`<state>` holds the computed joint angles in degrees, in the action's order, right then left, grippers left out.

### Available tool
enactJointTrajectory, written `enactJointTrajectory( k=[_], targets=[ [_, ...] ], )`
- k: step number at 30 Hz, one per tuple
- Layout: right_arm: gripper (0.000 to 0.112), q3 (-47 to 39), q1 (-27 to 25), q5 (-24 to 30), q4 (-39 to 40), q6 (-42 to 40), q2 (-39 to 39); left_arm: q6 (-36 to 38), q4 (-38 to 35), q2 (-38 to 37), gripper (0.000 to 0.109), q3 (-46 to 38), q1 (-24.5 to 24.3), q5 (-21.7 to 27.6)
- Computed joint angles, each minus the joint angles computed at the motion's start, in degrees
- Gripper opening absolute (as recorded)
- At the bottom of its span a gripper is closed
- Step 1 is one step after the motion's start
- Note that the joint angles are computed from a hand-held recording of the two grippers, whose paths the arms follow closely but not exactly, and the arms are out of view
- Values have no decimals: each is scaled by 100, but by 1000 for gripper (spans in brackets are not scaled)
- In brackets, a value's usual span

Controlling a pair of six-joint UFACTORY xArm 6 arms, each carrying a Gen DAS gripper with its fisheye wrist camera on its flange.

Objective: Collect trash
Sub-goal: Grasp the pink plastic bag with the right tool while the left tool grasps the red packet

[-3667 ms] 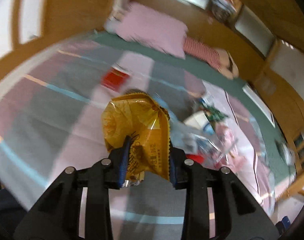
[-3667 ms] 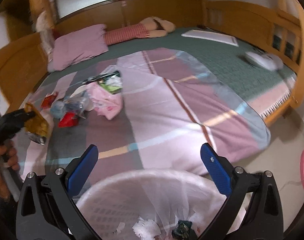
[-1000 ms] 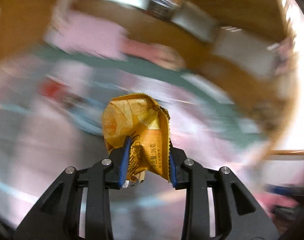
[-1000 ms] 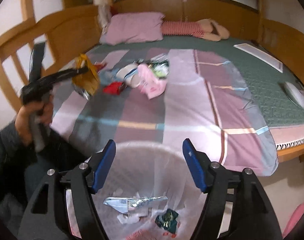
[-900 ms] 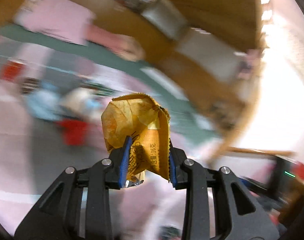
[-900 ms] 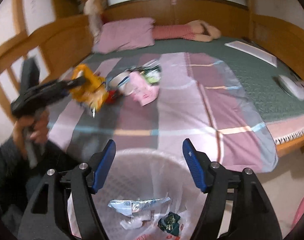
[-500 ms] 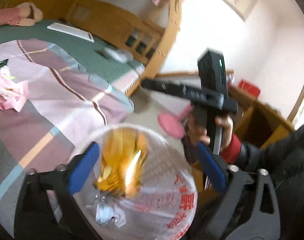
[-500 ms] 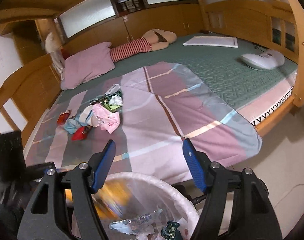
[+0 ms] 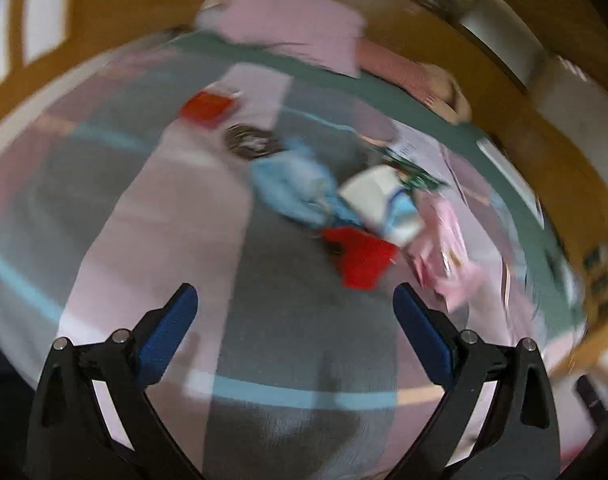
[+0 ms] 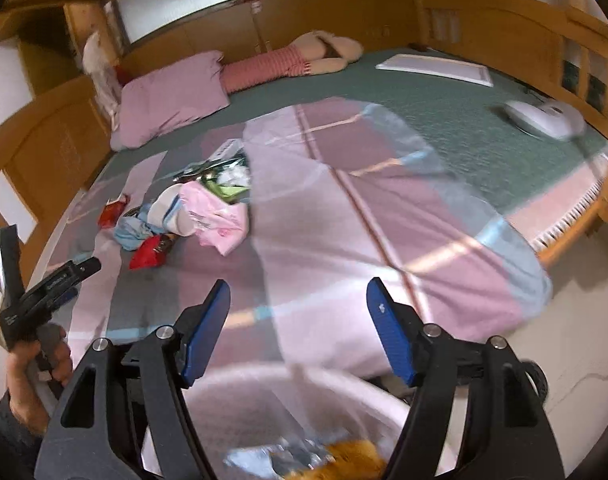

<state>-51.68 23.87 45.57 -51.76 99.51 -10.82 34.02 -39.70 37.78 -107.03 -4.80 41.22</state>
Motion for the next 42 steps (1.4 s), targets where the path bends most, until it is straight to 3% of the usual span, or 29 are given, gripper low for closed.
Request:
enactJointTrajectory(
  k=[5, 10, 13, 14, 15, 16, 21, 26, 29, 34, 39, 41, 42],
  targets=[
    [72, -1651, -755, -921, 605, -1429, 1851, -199, 377, -23, 98, 104, -47, -259],
    [76, -3913, -983, 35, 1309, -3148, 3727, 85, 439, -244, 98, 547, -169, -541],
    [74, -4453, -1174, -107, 2250, -4132, 4274, 16, 470, -205, 98, 530, -225, -647],
    [67, -4375, -1199, -315, 2427, -4241, 4278, -96, 521, -160, 98, 461, -214, -618],
    [46, -4301, -1193, -416, 2509, -4299, 4251, -218, 571, -115, 98, 395, -219, -615],
    [36, -4223, -1167, -484, 2628, -4386, 4221, -377, 592, -79, 98, 342, -192, -635],
    [11, -3397, -951, -986, 2711, -4318, 3704, -843, 628, -81, 98, 385, -125, -934],
    [9, -2424, -741, -2082, 3837, -4925, 3074, -1166, 684, -58, 98, 373, -68, -1061],
    [7, -1884, -642, -2521, 3555, -4561, 2602, -1253, 725, -31, 98, 335, -58, -1071],
    [7, -1395, -603, -2018, 1632, -2576, 1947, -1086, 800, -57, 98, 391, -120, -1151],
    [7, -1017, -722, -1841, 1608, -2049, 1721, -827, 806, -101, 98, 471, -208, -1236],
    [16, -715, -832, -2138, 1586, -1761, 1548, -733, 791, -23, 98, 358, -279, -1271],
    [35, -544, -889, -2251, 1427, -1440, 1419, -671, 917, 121, 98, 118, -362, -1200]
  ],
)
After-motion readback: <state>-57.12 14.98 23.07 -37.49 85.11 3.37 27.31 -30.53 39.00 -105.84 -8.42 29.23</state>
